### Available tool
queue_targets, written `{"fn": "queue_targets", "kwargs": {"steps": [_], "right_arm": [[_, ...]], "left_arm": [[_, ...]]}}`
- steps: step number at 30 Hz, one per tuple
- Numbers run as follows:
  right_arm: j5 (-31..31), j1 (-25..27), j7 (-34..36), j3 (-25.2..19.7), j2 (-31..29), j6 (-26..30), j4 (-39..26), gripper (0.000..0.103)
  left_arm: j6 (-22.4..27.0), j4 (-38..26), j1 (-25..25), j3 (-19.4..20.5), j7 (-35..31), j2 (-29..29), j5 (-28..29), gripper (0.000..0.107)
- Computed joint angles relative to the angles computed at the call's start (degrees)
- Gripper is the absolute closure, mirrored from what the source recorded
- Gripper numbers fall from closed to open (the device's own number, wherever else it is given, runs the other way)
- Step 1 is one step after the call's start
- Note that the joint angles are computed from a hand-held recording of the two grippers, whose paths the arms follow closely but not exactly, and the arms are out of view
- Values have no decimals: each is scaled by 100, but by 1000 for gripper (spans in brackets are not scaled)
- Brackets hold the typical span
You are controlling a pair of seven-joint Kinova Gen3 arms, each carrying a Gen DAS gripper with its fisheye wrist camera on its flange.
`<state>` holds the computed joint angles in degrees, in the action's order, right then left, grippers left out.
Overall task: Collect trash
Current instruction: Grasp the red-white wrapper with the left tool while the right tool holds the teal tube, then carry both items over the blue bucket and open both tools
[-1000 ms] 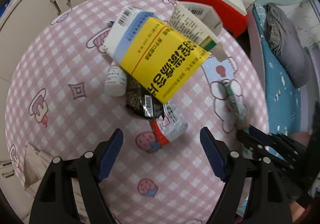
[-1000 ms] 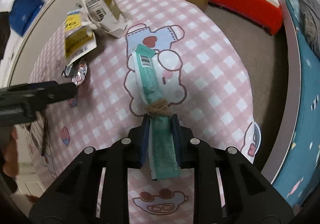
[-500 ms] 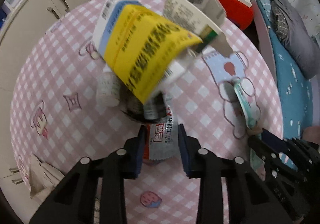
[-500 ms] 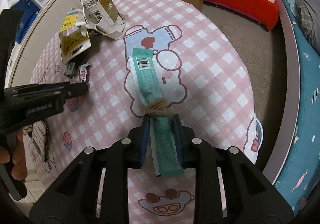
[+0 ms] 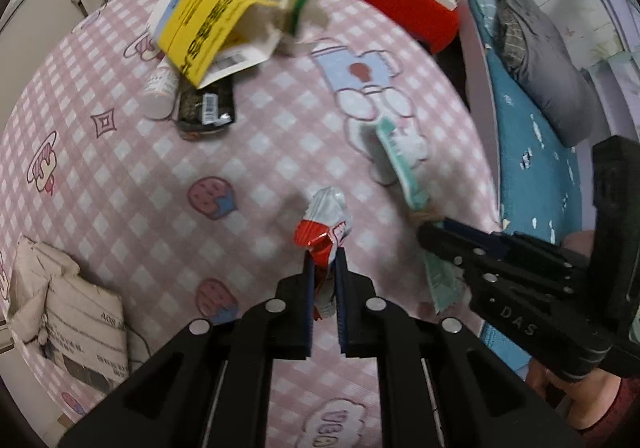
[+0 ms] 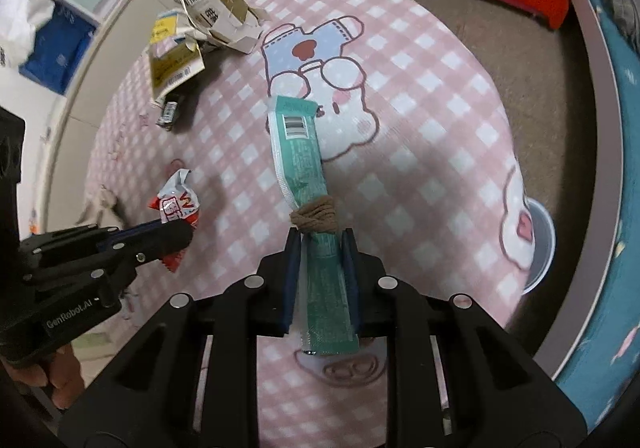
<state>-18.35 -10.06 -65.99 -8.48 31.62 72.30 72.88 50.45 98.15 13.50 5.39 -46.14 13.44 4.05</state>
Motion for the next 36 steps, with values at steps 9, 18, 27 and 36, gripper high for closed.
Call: {"fn": "queue_targets", "kwargs": {"steps": [9,18,27,36], "right_arm": [[-576,766,296,71,-271,483,-315,91],[-687,986,549,88,142,794,-526,91],[-330,646,550,133,-138,67,243,54],[644,-78,481,166,-387,-601,564,83]], "left_arm": [[378,-930,566,118,542,135,-569,99],[986,-1746,1108,34,1086,529,-1059,99],[954,-1152,931,18,1244,386,-886,99],[896,-1012,636,46,791,388,-699,99]]}}
